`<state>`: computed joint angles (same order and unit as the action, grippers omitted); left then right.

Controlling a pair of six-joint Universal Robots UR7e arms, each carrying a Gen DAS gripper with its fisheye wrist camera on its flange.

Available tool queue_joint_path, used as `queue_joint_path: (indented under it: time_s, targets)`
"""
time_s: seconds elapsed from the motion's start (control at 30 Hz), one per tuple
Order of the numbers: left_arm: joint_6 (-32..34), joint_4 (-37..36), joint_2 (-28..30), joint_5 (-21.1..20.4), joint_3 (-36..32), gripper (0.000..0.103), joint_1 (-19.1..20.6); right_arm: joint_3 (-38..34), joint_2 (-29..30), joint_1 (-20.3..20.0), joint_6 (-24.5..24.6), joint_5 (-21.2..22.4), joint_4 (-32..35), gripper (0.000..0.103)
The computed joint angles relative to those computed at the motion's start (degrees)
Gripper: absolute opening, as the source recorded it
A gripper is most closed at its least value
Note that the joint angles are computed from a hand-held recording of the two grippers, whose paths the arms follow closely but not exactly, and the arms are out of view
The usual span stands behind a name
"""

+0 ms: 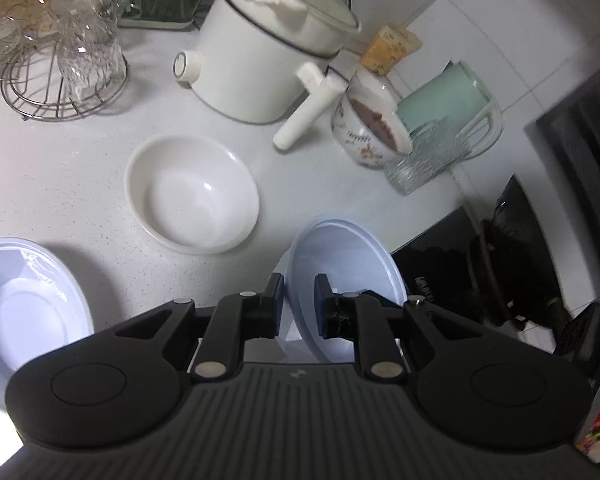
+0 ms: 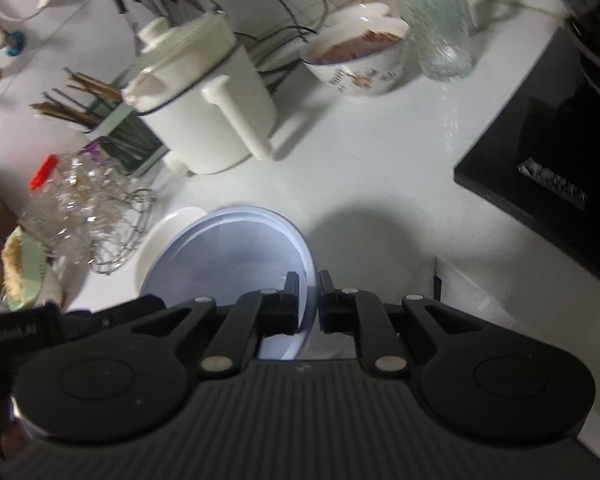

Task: Organize plates and bowls
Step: 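Close both grippers on the rim of the second blue bowl, then lift the second blue bowl with both grippers and carry it over the first blue bowl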

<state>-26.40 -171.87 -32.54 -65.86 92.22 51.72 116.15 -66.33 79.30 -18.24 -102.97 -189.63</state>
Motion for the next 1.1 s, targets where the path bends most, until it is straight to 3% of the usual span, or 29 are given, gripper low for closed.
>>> queue_joint_path:
  time_s: [0.23,0.63,1.1]
  targets:
    - [-1.71,-0.01,-3.11,3.71,2.78,0.019,-2.98,1.43,-3.3,2.66,-1.06,-0.04,1.6,0.013]
    - [-6.54,-1.66,-7.82,5.98,9.67,0.019,-5.56,4.45,-7.87,4.14,-1.87,-0.22,7.31,0.013]
    - [-7.54,-5.57,-12.66,10.81,17.51,0.02,-8.08,7.98,-9.35,5.27,-2.95,3.36,6.42,0.015]
